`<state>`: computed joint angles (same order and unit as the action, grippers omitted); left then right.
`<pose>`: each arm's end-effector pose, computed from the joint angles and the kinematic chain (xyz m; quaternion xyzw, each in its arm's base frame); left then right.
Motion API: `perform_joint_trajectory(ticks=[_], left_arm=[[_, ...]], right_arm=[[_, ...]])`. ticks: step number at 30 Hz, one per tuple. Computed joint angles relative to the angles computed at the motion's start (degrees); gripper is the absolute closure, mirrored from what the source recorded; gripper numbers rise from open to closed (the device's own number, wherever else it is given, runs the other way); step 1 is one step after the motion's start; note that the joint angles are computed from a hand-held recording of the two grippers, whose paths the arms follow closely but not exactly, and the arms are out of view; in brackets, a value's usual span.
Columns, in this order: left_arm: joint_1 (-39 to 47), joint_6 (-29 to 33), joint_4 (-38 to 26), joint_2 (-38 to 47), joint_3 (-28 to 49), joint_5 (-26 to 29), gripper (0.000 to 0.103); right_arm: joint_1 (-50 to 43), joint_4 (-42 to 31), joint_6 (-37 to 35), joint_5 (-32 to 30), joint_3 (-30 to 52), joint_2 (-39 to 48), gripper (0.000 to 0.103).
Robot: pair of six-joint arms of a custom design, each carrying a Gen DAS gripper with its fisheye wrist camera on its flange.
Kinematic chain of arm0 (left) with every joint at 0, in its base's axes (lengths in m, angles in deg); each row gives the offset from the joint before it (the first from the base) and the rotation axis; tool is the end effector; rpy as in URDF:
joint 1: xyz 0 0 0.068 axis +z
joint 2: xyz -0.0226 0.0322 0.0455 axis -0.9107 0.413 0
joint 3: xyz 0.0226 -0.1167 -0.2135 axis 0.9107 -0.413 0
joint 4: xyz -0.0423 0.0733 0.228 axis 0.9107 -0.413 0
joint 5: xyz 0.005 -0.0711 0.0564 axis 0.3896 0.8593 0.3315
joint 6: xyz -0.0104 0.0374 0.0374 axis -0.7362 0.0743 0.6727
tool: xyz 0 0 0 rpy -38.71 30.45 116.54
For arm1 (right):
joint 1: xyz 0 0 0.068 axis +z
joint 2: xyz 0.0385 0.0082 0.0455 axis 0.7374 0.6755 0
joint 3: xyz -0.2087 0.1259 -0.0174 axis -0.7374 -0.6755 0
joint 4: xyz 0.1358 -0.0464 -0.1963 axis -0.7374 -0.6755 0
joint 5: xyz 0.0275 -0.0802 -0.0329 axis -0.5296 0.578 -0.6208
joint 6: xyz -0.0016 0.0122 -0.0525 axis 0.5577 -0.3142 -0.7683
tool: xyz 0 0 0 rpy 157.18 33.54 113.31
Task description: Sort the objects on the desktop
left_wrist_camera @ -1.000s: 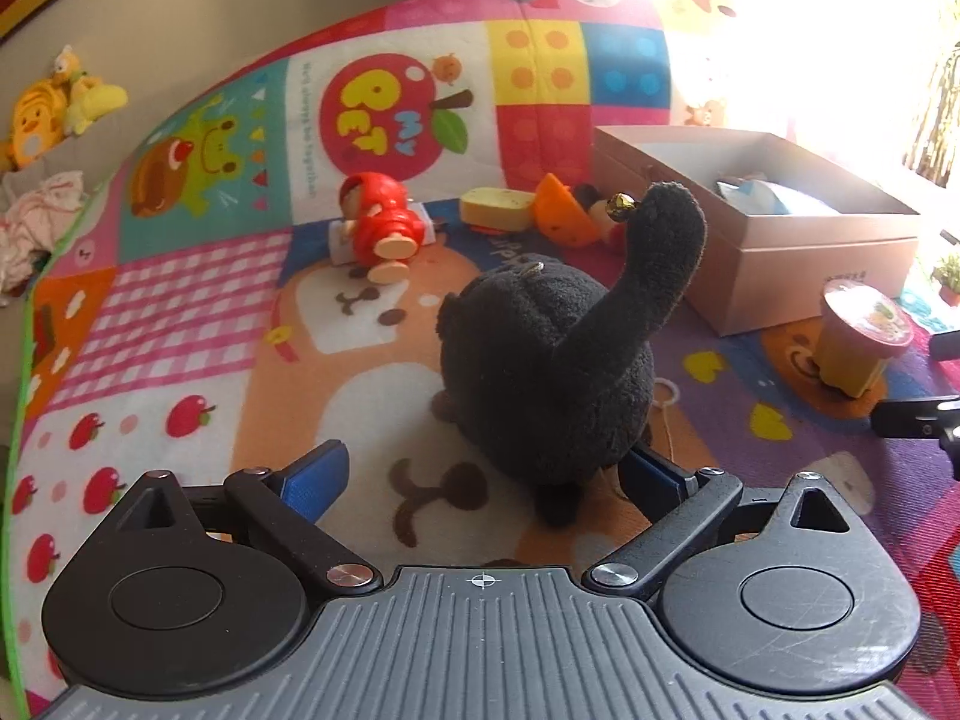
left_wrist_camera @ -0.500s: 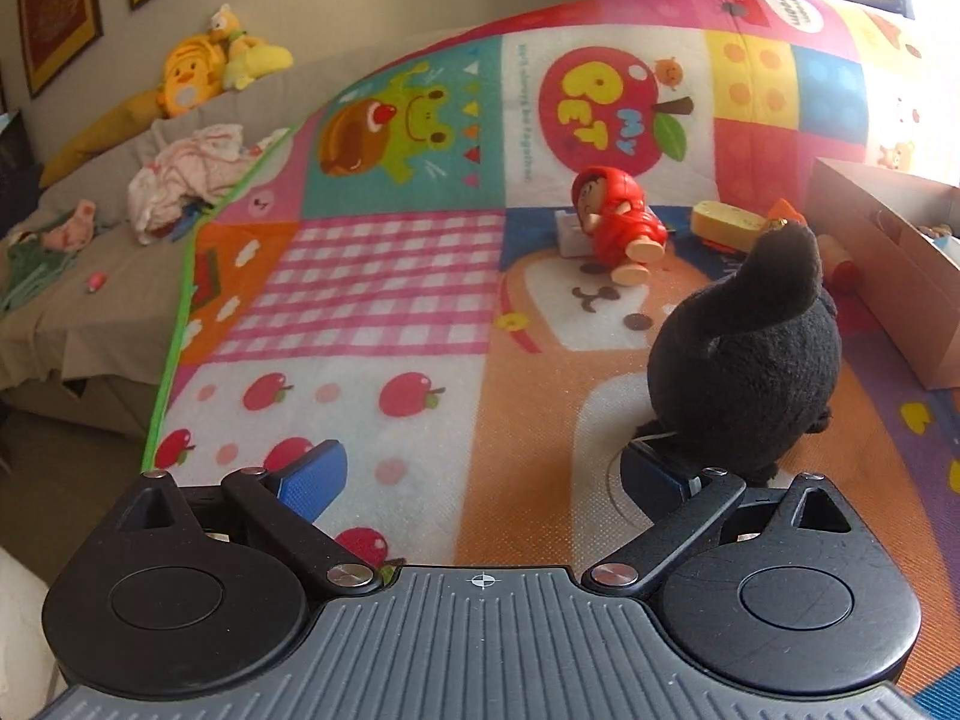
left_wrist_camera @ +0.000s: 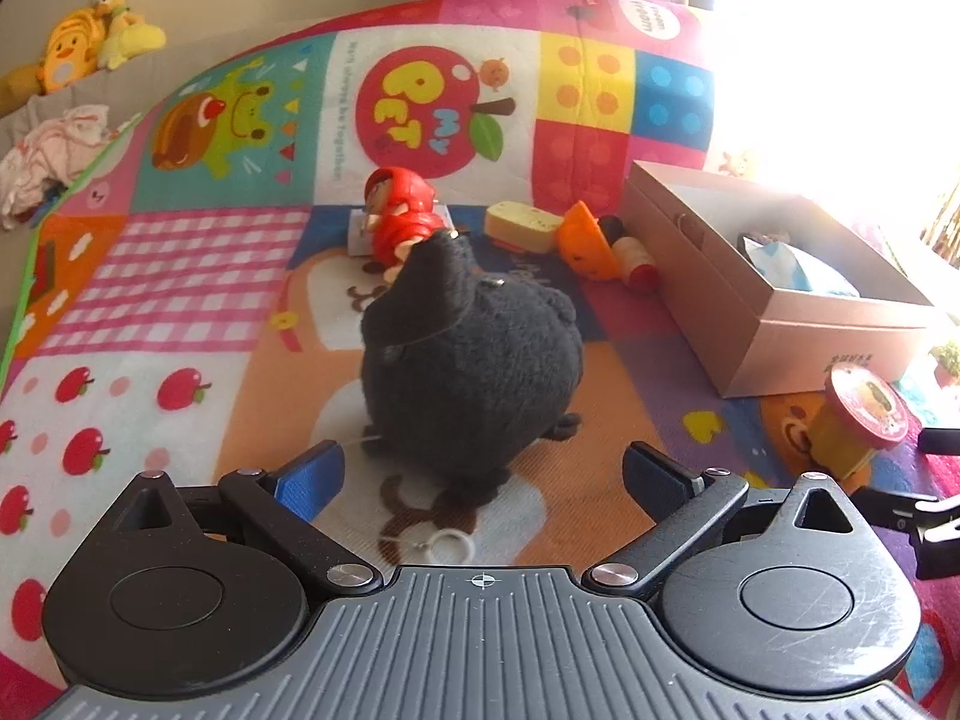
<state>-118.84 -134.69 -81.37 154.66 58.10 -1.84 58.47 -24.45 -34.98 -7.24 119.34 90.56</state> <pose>0.1841 -0.2034 0.1811 -0.1642 0.8912 0.0524 0.4196 0.2755 0.0650 0.1569 -0.2929 0.8730 0.1267 0.3687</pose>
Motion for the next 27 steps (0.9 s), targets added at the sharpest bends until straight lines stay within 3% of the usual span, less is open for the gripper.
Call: perform_joint_trajectory(ticks=[5, 9, 12, 22, 27], left_arm=[[3.8, 4.4, 4.9, 5.7, 4.2, -0.9, 0.001], [6.8, 4.2, 3.8, 10.2, 7.3, -2.3, 0.001], [7.6, 4.3, 5.8, 8.1, 4.9, -1.0, 0.001], [4.4, 7.0, 1.8, 5.7, 2.6, -4.1, 0.001], [3.5, 3.2, -1.2, 3.7, 0.7, -4.4, 0.001]], right_arm=[[0.0, 0.0, 0.0, 0.0, 0.0, 0.0, 0.0], [0.0, 0.1, 0.0, 0.0, -0.1, 0.0, 0.0], [-0.1, 0.0, -0.1, -0.1, -0.1, 0.0, 0.0], [0.1, -0.6, -0.5, 0.2, 0.0, -0.5, 0.0], [0.4, -0.3, -0.5, 0.6, -0.3, -0.6, 0.0]])
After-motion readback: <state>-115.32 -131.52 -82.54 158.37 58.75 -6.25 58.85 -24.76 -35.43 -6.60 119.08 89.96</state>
